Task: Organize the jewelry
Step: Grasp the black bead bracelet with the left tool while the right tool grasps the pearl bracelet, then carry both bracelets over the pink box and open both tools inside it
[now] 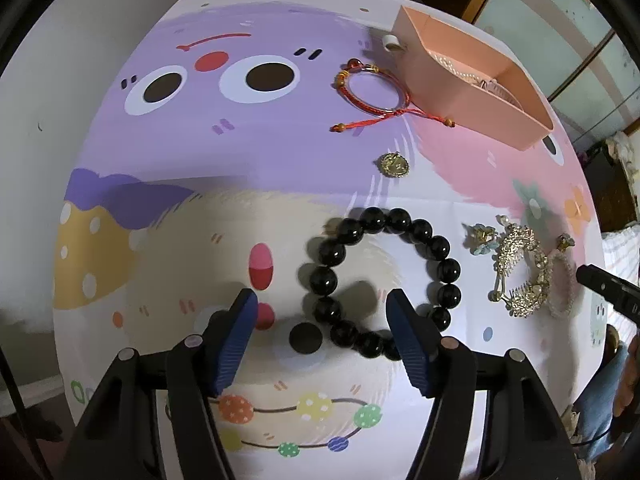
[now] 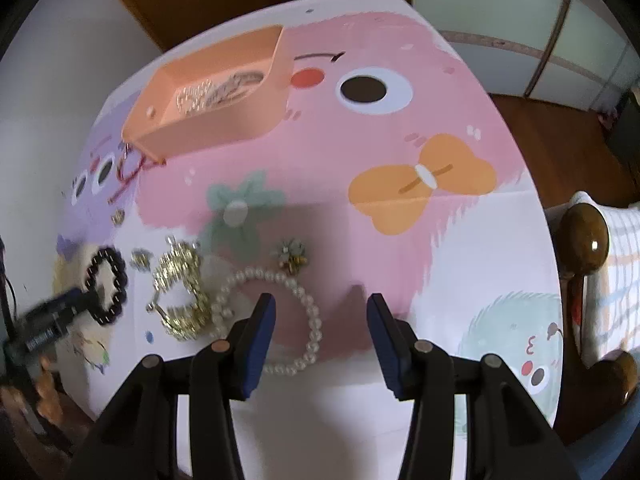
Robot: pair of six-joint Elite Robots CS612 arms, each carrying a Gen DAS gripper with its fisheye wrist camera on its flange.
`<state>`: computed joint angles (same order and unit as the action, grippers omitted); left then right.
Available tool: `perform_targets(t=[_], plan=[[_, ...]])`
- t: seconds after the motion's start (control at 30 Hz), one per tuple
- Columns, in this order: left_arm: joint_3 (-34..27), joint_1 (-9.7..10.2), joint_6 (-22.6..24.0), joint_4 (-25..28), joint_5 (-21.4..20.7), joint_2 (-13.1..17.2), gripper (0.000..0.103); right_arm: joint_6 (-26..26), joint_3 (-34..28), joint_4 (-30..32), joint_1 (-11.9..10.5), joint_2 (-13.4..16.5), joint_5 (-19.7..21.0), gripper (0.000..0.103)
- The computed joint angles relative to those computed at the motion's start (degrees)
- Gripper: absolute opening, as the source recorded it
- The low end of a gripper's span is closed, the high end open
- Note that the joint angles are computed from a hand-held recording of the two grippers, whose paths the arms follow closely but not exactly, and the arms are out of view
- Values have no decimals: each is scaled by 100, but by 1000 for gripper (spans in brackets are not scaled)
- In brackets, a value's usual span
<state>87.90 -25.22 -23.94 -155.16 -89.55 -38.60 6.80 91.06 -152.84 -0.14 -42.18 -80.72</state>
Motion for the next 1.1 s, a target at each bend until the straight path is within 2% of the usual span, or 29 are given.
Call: perform_targets(t=[0.1, 0.27, 0.33, 0.4, 0.57, 0.63, 0.73, 0.83, 0.87, 1.1], plan=[[-142, -50, 90, 133, 188, 68, 63, -195, -7, 64, 50, 29, -115, 47], [-375, -108, 223, 404, 401, 172, 63, -426, -81, 71, 158, 84, -387, 39], [-509, -131, 319, 565, 478, 226, 63, -574, -121, 56, 224, 108, -612, 36], [-614, -121, 344, 712, 425, 259, 63, -732, -147, 37, 284, 128, -841, 30], [-991, -93, 563, 1243, 298, 381, 62, -1010, -193, 143, 323, 138, -844, 15], [-1163, -86, 708, 1430, 247, 447, 59, -1050, -217, 221, 326, 136, -834, 12], [-1319, -69, 949, 1653, 163, 483, 48, -1098, -300, 380, 340, 160, -831, 8], [-1453, -93, 1111, 1794, 114, 519, 27, -1101, -336, 445, 322, 168, -796, 7], [-1498, -100, 1125, 1814, 104, 539, 14, -1083, -359, 459, 315, 177, -758, 7], [-1553, -130, 827, 1642, 40, 589, 12, -941, -349, 461, 168, 178, -372, 7]])
